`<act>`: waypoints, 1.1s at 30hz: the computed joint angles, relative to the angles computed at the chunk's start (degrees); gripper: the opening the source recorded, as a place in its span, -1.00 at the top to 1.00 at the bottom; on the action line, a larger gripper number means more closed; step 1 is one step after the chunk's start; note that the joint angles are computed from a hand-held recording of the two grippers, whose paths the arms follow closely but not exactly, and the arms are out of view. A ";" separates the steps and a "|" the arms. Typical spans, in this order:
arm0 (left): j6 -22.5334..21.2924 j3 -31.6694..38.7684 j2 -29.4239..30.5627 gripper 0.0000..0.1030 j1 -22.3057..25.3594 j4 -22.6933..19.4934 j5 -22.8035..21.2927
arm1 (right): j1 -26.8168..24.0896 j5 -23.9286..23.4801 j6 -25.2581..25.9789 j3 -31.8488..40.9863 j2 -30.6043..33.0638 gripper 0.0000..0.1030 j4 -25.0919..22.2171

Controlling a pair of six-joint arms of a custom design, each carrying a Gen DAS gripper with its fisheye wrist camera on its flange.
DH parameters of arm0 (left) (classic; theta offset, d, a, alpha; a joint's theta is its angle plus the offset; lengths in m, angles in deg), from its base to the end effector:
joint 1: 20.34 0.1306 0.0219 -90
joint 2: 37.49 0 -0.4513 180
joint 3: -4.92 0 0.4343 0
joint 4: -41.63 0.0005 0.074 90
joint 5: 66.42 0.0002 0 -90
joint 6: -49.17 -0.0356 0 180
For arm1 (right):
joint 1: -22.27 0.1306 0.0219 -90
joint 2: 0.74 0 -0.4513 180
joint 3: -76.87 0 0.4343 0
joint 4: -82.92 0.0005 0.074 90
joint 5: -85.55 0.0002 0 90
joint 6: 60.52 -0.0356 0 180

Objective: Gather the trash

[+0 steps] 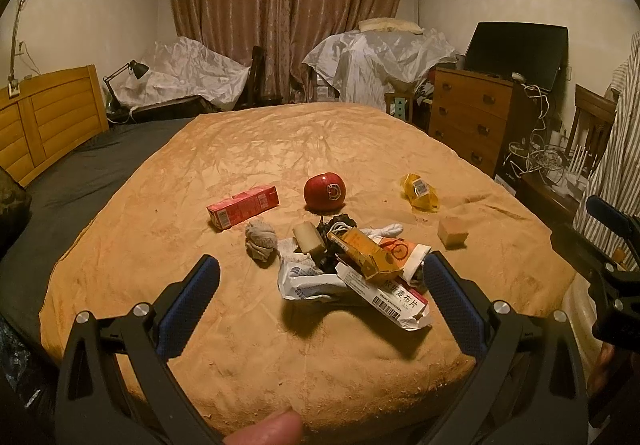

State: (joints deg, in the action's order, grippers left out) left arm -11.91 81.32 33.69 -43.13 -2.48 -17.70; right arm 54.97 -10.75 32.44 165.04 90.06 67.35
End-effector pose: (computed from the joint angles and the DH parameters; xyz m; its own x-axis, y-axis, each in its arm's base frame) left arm 0.3658 -0.1288 0.5339 -0.4185 -0.2184 -0.8816 -0.4395 0.8981 -0.0139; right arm 0.4744 0.3086 0.5276 -0.2302 -0.2088 -0.9505 -0.6374 0.7704 -0.0148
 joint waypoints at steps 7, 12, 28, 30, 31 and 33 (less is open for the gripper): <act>-0.11 -1.00 -0.20 -0.91 0.22 0.69 0.17 | 0.08 0.12 -0.03 -0.32 0.35 -0.91 0.52; -0.16 -0.95 -0.16 -0.91 0.32 0.58 0.32 | 0.11 0.15 0.04 -0.37 0.34 -0.91 0.50; 0.22 -1.92 0.44 -0.91 0.22 1.53 0.34 | -0.05 0.00 0.10 -0.40 0.83 -0.91 0.70; 0.21 -1.75 0.50 -0.91 0.24 1.32 0.37 | -0.05 -0.01 0.12 -0.40 0.83 -0.91 0.62; 0.28 -1.62 0.53 -0.91 0.24 1.17 0.36 | -0.03 0.00 0.12 -0.62 0.86 -0.91 0.89; 0.35 -1.72 0.52 -0.91 0.25 1.20 0.40 | -0.05 -0.04 0.09 -0.53 0.87 -0.91 0.82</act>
